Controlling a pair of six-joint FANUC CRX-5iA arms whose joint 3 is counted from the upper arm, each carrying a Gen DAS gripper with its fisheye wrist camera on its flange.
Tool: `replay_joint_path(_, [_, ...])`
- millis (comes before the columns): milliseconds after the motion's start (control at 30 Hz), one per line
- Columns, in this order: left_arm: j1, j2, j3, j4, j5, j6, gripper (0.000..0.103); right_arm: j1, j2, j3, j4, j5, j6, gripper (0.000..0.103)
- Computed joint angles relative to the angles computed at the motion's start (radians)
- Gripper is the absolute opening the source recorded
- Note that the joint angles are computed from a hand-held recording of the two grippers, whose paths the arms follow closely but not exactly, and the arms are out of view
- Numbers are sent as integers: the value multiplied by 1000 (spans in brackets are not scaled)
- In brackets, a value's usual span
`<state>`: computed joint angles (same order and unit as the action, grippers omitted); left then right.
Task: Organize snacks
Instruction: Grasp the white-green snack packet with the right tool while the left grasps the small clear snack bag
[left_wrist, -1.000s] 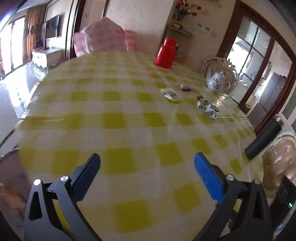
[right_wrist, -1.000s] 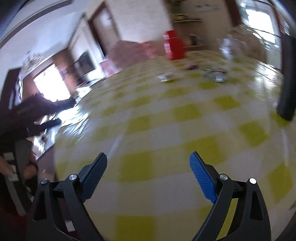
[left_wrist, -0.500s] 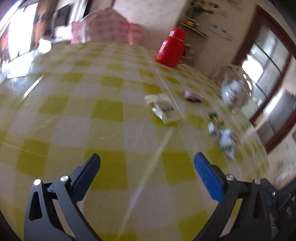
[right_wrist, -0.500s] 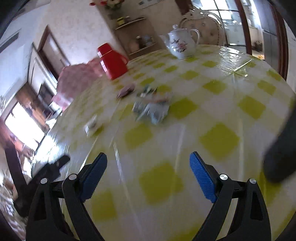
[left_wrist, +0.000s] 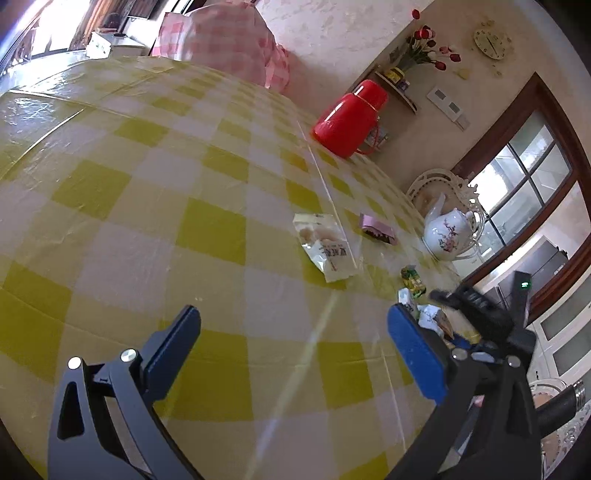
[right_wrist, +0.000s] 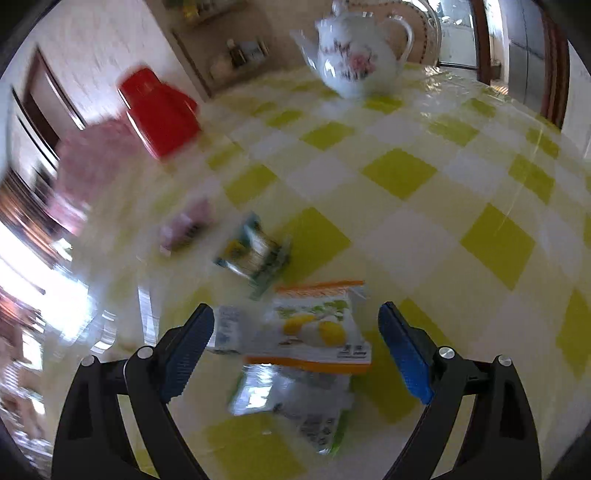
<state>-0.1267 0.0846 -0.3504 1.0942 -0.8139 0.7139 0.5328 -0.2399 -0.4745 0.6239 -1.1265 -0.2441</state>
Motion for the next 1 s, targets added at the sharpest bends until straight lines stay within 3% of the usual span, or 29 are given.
replay_joint_path(33, [1,-1,0,-3,-3,2,101,12,5,3,-15,-18,18,74])
replay_joint_path(67, [1,-1,4,-14,-6,6,101,40,-1,-13,11,-48,4,47])
replay_joint_path(133, [0,-2,12,-40,-5,18,101,84,-68,-87,54,-7,-59,16])
replay_joint_path(333, [4,-16,4,-45,12,9,101,276,-165,-179,130,118,-93,7])
replay_joint_path(400, [19,3,28,-50,-68,-16,101,340,-180,-205,241,89,-162,7])
replay_joint_path(467, [23,6,27,-30,-136,-67,101,388,-167,-189,269,-18,-179,11])
replay_joint_path(533, [10,-4,18,-14,-172,-153,101,422,-167,-177,249,-79,-171,29])
replay_joint_path(567, [0,-17,8,-18,-153,-186,101,432,-170,-169,219,-77,-160,64])
replay_joint_path(600, [-10,-33,-4,-21,-127,-219,101,441,-175,-170,198,-64,-147,82])
replay_joint_path(633, [-16,-42,-12,-19,-111,-239,101,452,-177,-176,200,-56,-140,92])
replay_joint_path(767, [2,-33,-16,18,-96,-178,101,478,-107,-145,195,-84,2,92])
replay_joint_path(833, [16,-22,-14,38,-85,-126,101,438,-91,-120,137,-28,146,92])
replay_joint_path(1000, [31,0,2,39,-70,-53,101,359,-46,-54,11,1,538,92])
